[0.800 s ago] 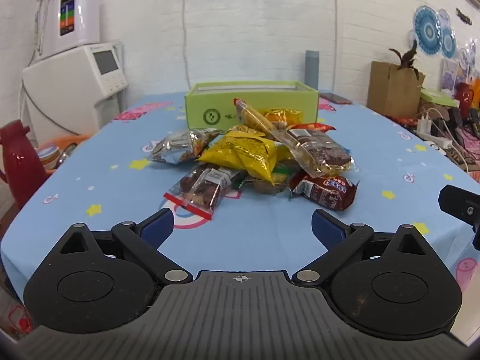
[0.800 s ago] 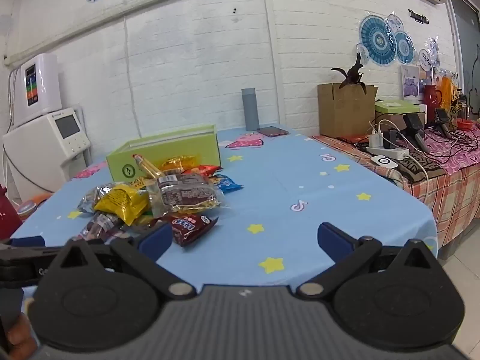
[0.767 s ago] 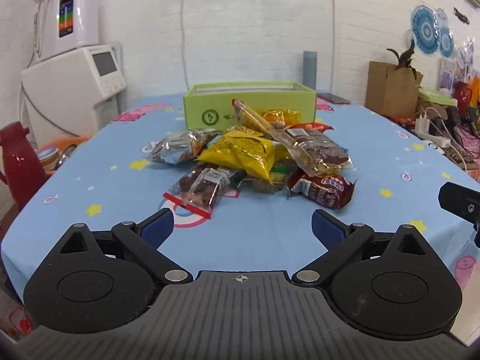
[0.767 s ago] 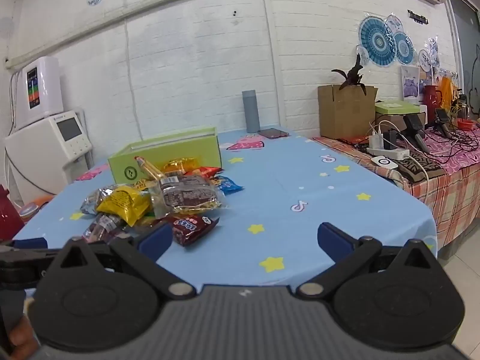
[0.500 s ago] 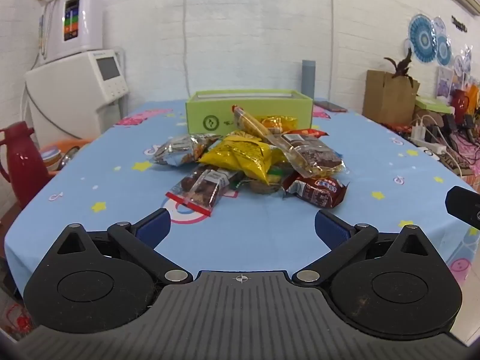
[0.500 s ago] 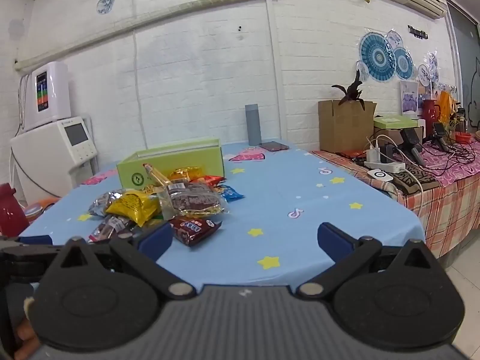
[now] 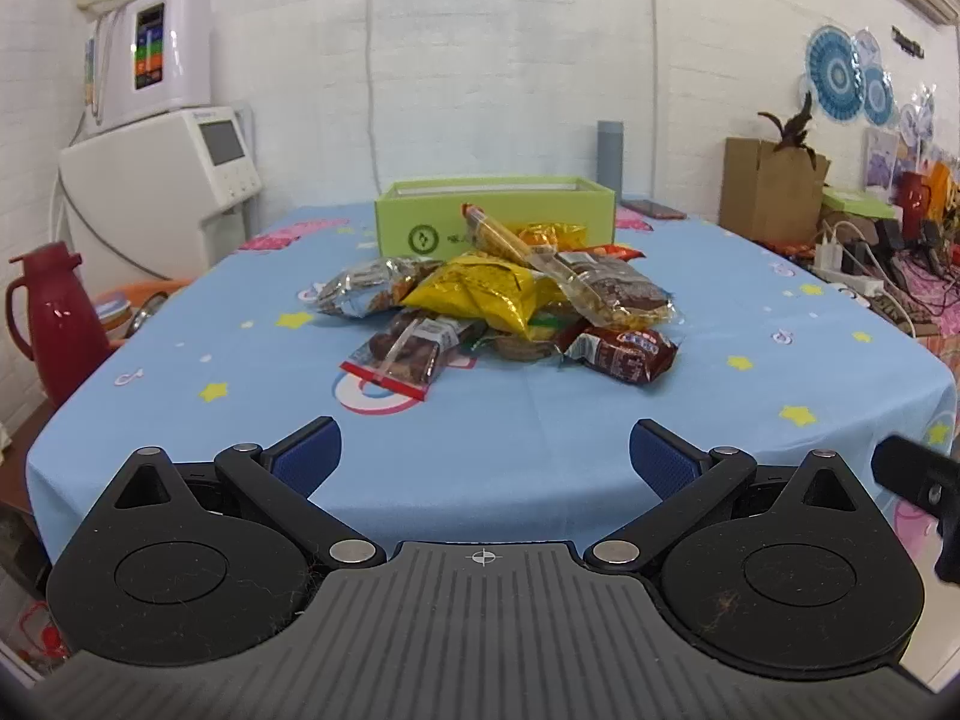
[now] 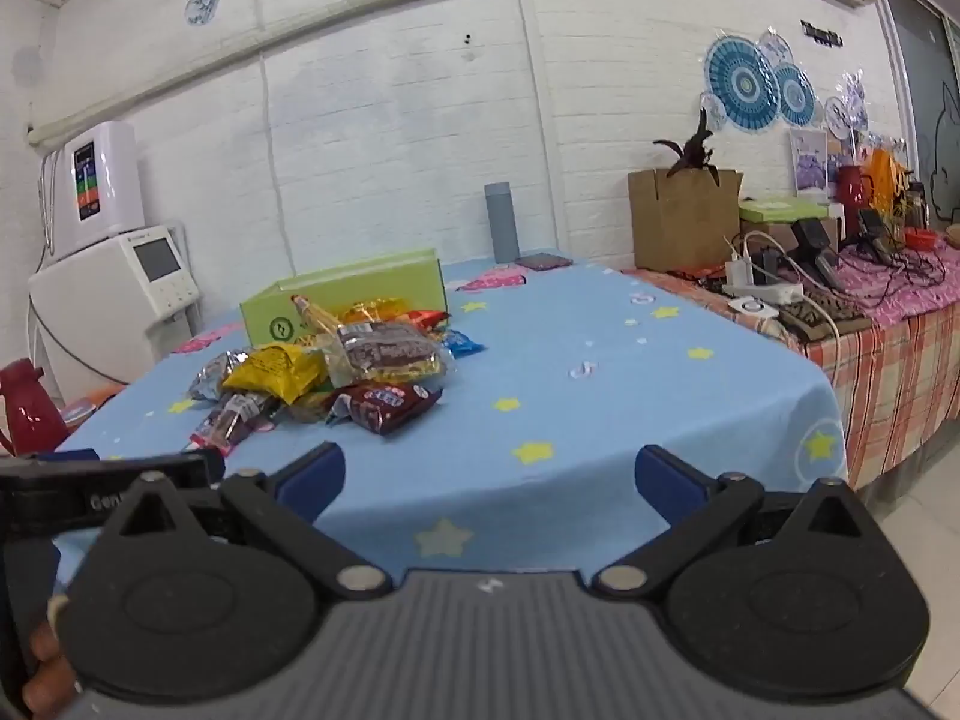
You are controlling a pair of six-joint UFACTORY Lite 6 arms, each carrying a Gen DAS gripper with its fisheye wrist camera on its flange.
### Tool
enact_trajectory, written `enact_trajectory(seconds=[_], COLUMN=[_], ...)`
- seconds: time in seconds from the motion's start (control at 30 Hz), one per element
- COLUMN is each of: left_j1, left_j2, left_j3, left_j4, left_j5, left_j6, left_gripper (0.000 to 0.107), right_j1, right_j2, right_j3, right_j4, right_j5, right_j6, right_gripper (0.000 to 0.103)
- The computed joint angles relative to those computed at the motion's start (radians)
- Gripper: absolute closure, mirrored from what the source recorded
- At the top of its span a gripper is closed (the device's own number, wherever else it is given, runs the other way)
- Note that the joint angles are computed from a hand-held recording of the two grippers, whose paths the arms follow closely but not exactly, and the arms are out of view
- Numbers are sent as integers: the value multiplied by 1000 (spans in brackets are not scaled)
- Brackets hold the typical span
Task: Organize snacks
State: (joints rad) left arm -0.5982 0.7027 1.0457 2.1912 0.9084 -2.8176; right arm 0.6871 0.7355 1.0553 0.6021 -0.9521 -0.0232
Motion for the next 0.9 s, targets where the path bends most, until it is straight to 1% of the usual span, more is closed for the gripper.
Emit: enact_trajectory(seconds=[0.13,0.3,0.5,0.63,0.9], left_j1=[-31,-66,-74,-77,-73], left_j2=[-8,-26,-19,-18,-21], left_j3=[-18,-61,-55,-55,-57], left_j4=[-28,-22,-26,-31,-28], left_j5=[15,53,52,58,53], left_j6=[15,-15,-9,-7,-6], left_gripper=[12,12,12,12,12], right_j1=[-15,-11,-4,-8,-5], right_j2=[0,-32,-54,-54,-47], right_j3=[-42,-133,-165,-172,-168], right_j4=[-28,-88,-97,-116,-96], right_j5=[-6,-113,-152,-160,-162], right_j6=[71,175,157,159,129], right_gripper=[0,0,0,0,0])
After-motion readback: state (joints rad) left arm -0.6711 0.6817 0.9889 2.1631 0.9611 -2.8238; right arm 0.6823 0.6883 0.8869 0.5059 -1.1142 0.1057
